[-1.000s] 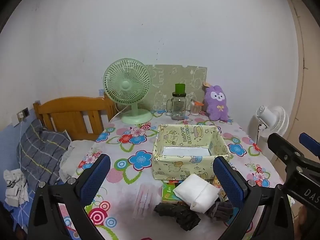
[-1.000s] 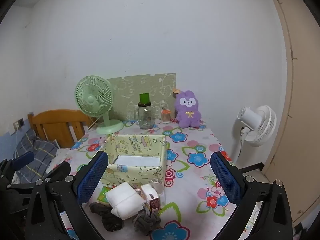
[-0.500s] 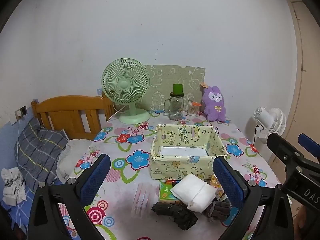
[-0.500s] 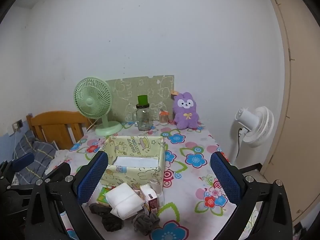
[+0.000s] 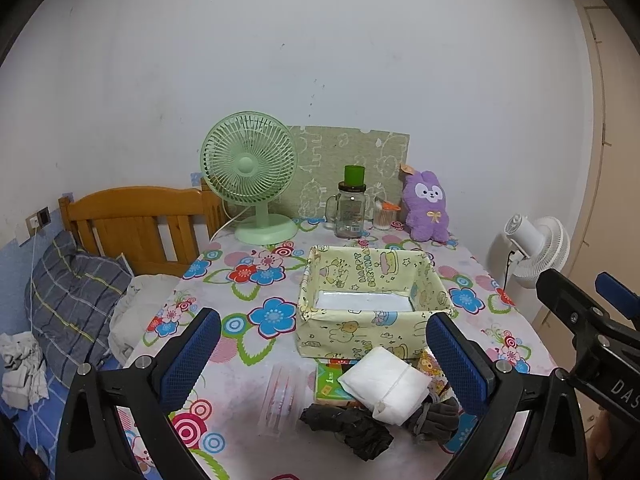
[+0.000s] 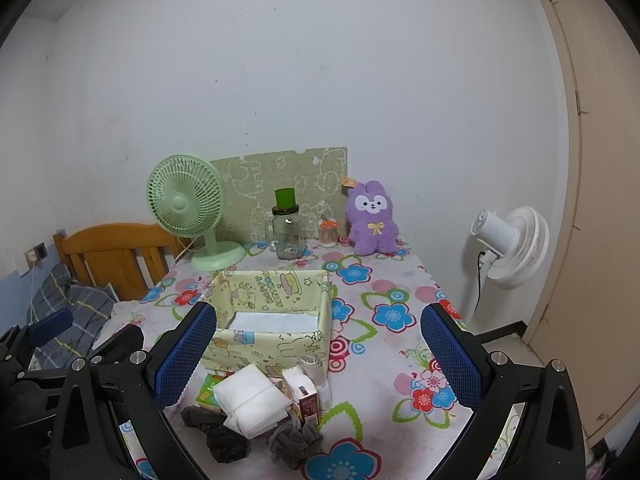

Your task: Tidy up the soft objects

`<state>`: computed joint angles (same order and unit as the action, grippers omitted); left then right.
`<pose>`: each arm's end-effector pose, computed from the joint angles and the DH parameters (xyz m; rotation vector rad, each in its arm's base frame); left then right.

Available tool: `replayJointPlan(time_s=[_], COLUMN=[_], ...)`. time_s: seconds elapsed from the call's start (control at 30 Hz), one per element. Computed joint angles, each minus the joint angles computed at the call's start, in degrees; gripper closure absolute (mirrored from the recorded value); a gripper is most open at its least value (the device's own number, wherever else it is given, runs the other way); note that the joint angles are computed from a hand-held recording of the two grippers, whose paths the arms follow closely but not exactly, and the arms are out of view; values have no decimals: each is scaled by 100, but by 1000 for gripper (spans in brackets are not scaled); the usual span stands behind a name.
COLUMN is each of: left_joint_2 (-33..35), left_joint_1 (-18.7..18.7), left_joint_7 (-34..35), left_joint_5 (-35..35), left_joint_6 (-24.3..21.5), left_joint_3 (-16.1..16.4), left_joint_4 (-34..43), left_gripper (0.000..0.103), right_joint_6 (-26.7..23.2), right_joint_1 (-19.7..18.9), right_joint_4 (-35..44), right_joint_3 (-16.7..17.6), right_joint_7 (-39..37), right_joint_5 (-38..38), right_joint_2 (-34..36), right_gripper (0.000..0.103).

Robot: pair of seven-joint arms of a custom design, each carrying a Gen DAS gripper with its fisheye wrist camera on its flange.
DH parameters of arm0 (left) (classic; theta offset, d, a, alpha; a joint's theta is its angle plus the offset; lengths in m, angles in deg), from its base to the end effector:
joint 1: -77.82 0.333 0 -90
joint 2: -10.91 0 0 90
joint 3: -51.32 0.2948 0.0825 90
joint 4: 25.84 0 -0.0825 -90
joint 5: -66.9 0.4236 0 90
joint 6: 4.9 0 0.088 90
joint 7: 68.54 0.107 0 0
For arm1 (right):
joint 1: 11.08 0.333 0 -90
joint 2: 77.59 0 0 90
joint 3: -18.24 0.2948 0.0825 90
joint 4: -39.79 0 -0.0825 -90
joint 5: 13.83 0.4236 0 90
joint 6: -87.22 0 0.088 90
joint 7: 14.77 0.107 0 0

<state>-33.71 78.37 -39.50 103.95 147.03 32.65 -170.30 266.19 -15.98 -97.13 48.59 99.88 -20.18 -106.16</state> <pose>0.4001 -0.1694 0.5860 -1.7314 1.2997 -0.8298 0.4405 0.2589 0.5837 -1.6027 1.2689 -0.7948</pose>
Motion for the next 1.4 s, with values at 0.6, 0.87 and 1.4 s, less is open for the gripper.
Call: replayJointPlan(time_s=[0.6,0.87,1.4], left_joint_2=[18,60,115], left_joint_1=[28,-19,-31], left_joint_7=[-145,-76,39], left_joint_5=[82,10,-122], left_joint_6=[168,203,188], left_joint_3=[-47,16,65], left_joint_4=[-60,-59,-21], left_gripper=[0,0,0], right_joint_6=[-4,-28,-51], right_joint_1=[-146,-92,-87], right_joint_4=[-6,-8,4], right_joint_3=[129,70,57], right_joint_7=[157,183,236], right_joint_5=[-18,-40,-90], right_joint_2=[-31,-37,-29], right_gripper=[0,0,0])
